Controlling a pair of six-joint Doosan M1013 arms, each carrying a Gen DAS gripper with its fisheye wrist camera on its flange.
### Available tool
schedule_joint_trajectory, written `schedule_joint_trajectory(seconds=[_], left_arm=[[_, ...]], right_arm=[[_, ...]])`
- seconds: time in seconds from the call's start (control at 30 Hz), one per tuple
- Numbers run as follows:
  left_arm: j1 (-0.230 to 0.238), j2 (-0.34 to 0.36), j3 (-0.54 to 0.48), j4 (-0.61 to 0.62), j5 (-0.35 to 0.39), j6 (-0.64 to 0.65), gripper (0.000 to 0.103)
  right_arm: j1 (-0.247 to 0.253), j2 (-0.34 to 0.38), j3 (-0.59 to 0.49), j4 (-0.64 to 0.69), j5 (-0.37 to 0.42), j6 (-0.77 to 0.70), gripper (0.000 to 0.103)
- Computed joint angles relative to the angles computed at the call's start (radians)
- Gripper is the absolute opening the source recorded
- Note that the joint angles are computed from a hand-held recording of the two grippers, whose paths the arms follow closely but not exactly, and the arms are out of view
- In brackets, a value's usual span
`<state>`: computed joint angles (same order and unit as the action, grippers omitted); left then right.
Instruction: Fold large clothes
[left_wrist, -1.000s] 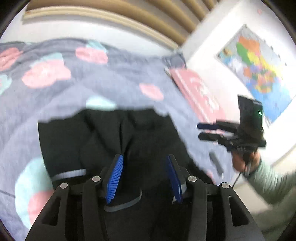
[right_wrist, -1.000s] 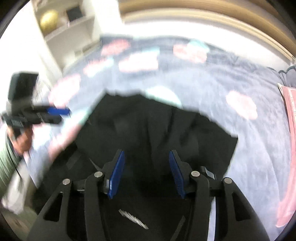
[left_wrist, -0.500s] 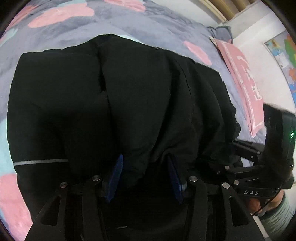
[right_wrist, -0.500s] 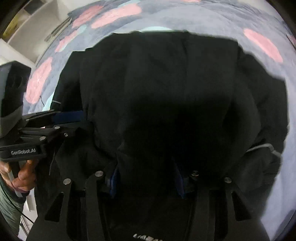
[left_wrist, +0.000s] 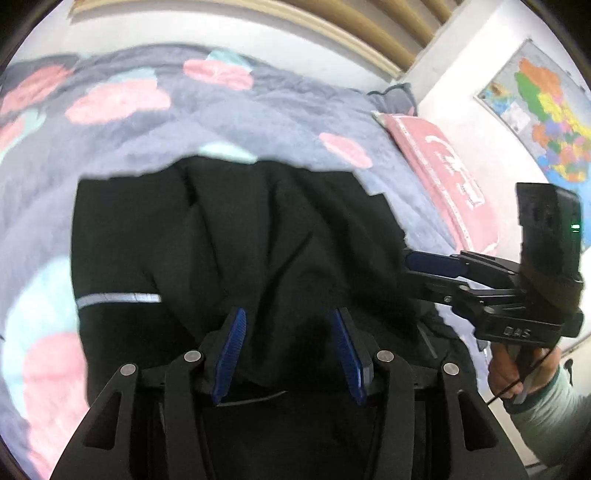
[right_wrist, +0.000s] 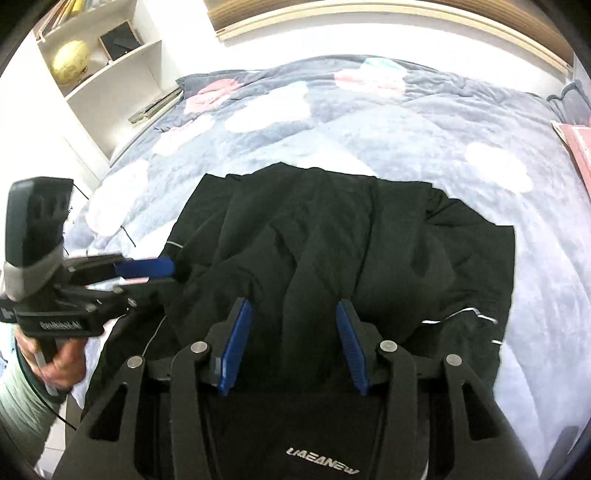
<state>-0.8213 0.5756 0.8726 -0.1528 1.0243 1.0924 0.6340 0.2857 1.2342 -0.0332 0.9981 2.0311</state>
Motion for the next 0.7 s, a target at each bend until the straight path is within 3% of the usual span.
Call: schedule_joint_trajectory(seconds=[0.1,0.17,0.27,0.4,0.57,0.7], left_arm=[[-0.002,0.051,-0.019,0.02,0.087,-0.03,0.051],[-0.008,0.043,0.025,0.027,0.048,-0.04,0.05],[-0.024,0.016,0.08,0.082,-0.032,-0.036,0.051],[-0.038,-0.021,0.154,0.135,-0.133,-0.059,0.051],[-0.072,-0.055,0.183,0.275,-0.158,-0.102,0.051],[-0.108,-0.129,0.257,0.395,-0.179,-0.212,0.051]], right_arm=[[0.004,0.042,-0.009,-0.008,0.066,-0.035,0.042],[0.004,0.07,0.008,0.012,0.106,-0.038,0.042],[0.003,0.028,0.1,0.015,-0.036,-0.007,0.042],[0.009,-0.01,0.171,-0.001,-0.155,0.035,0.042],[0.042,-0.031,0.193,-0.103,-0.165,0.095,0.048],[0.062,-0.096,0.243,-0.122,-0.179,0.161,0.049]])
